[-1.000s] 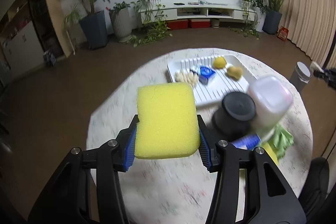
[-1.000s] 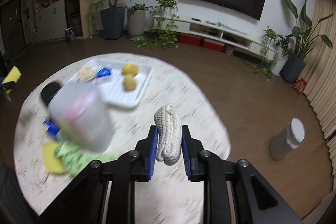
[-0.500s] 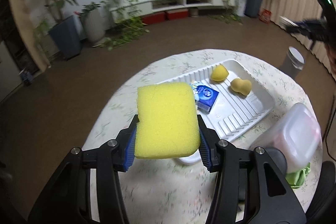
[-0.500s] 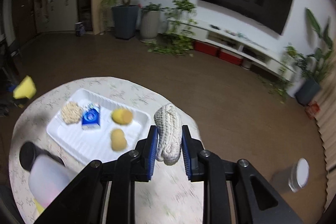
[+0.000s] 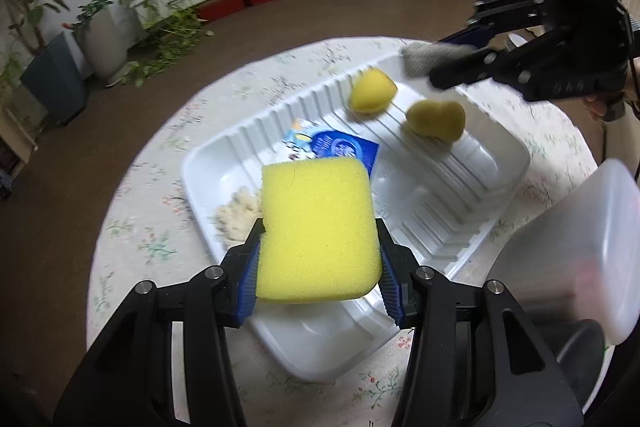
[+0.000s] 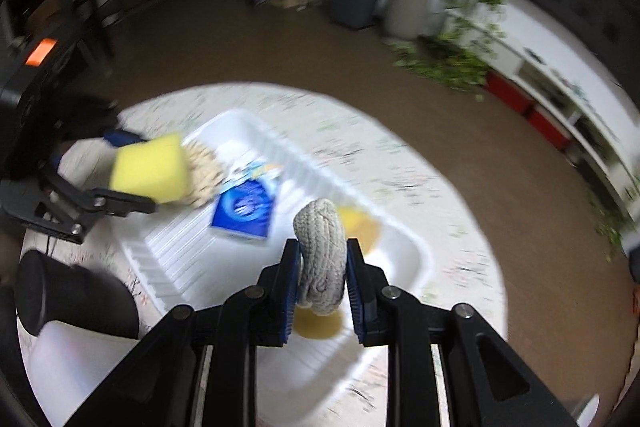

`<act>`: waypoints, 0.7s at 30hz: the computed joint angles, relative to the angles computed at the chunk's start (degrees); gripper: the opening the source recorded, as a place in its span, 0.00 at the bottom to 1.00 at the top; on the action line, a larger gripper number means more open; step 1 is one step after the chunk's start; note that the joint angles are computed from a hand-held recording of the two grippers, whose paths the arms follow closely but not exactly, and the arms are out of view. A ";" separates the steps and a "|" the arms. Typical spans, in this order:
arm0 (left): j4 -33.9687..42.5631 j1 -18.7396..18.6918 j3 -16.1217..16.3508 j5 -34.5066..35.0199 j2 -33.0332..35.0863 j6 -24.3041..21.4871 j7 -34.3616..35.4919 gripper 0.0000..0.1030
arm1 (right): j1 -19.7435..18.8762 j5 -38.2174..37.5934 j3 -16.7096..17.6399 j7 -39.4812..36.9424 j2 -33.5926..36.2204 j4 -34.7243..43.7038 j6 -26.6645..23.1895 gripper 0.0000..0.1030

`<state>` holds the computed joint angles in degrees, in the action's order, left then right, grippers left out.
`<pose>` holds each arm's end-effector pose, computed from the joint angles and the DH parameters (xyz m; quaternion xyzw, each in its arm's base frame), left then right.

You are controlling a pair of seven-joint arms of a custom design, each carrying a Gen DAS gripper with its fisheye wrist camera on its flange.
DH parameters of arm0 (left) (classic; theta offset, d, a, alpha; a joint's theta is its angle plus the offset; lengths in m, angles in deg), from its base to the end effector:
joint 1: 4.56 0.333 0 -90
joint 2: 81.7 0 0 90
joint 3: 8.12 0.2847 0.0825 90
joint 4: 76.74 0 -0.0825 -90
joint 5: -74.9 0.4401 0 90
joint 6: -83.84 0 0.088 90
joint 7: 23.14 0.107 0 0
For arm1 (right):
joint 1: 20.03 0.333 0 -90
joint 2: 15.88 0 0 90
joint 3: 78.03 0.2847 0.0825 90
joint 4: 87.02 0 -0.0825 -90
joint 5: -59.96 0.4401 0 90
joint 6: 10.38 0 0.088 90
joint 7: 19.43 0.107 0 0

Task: Organize soft objects
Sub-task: 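Carry the yellow sponge and knitted scrubber over the white tray with both tools, then open both tools to drop the sponge and scrubber into the tray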

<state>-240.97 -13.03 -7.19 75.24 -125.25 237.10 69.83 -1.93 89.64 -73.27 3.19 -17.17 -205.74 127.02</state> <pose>0.4122 -0.0559 0.3998 -0.6116 0.7398 -0.2088 0.1873 0.5738 0.2462 0.4203 -0.9525 0.1535 -0.0764 0.2516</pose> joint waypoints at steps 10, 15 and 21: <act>0.11 -2.22 2.61 -2.88 2.08 1.06 5.36 0.46 | 0.22 -1.39 0.73 -0.03 3.57 1.40 -0.96 0.24; 1.46 -3.09 2.56 -4.41 4.96 1.35 7.49 0.46 | 0.17 -2.30 0.96 -0.18 4.68 1.62 -1.23 0.24; 2.18 -3.29 2.16 -5.76 6.71 1.96 8.88 0.46 | 0.20 -2.92 1.27 -0.92 5.42 1.21 -0.99 0.24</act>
